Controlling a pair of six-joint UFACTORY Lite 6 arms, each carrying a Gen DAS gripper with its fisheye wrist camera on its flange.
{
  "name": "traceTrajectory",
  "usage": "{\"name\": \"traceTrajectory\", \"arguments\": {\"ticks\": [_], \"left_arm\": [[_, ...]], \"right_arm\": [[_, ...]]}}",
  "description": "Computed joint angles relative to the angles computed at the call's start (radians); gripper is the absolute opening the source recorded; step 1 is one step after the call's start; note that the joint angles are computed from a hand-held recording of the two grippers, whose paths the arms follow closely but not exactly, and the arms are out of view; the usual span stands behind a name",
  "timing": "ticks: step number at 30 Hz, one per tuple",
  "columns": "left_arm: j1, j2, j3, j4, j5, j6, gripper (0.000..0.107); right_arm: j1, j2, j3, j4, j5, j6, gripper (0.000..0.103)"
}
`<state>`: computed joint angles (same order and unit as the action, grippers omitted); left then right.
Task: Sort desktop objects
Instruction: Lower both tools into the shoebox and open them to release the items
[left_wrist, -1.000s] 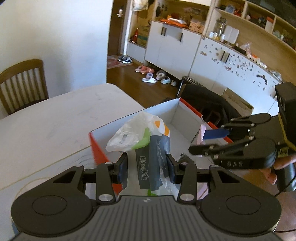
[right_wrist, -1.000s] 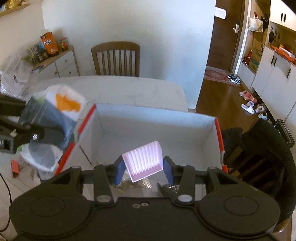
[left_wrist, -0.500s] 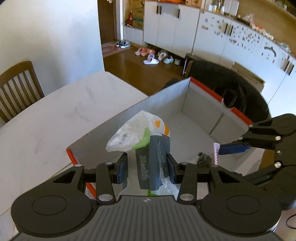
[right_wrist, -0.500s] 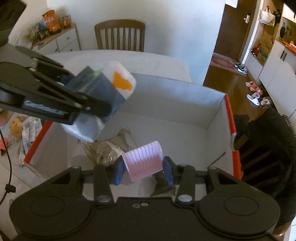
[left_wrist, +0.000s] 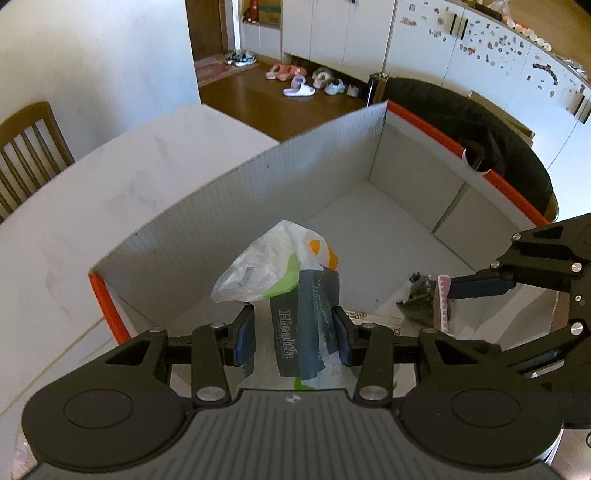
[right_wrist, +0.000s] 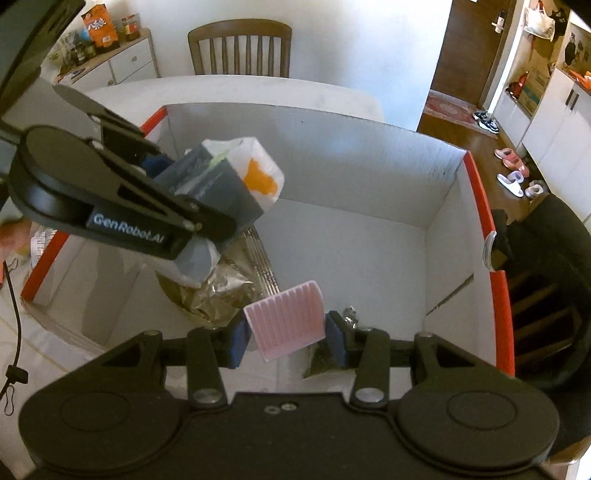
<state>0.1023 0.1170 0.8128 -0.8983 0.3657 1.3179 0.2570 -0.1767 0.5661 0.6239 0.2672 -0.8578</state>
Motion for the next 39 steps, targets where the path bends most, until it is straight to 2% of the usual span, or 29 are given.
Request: {"name": "traceTrajectory", "arguments": {"ticks": [6, 13, 15, 19, 20, 22, 23, 24, 39], "left_arm": [[0.009, 0.040, 0.040, 0.064, 0.028, -0.076, 0.045], [0.006, 0.039, 0.041, 0.078, 0.036, -0.087, 0.050], [0.009, 0.022, 0.031, 0.066, 0.046, -0.078, 0.054], [0.022, -0.018, 0.004, 0.041, 0.066, -0.056, 0.057], [0.026, -0.032, -0.004, 0.031, 0.069, -0.047, 0.058], [0.044, -0.061, -0.021, -0.003, 0.086, -0.014, 0.064], [0.050, -0.071, -0.025, -0.013, 0.092, -0.009, 0.074], [0.065, -0.083, -0.028, -0.029, 0.109, 0.001, 0.078], [0.228, -0.256, -0.082, -0.076, 0.306, 0.052, 0.078]], "right_arm": [[-0.056, 0.057, 0.030, 0.137, 0.041, -0.142, 0.043], [-0.090, 0.060, 0.038, 0.172, 0.085, -0.188, 0.045], [-0.093, 0.055, 0.038, 0.172, 0.087, -0.188, 0.047], [-0.104, 0.016, 0.020, 0.196, 0.094, -0.215, 0.059], [-0.105, 0.005, 0.016, 0.194, 0.098, -0.215, 0.059], [-0.109, -0.030, 0.003, 0.184, 0.106, -0.203, 0.063], [-0.112, -0.046, -0.003, 0.188, 0.112, -0.205, 0.067], [-0.111, -0.059, -0.006, 0.191, 0.117, -0.204, 0.067], [-0.111, -0.302, -0.055, 0.065, 0.193, -0.018, 0.073]]}}
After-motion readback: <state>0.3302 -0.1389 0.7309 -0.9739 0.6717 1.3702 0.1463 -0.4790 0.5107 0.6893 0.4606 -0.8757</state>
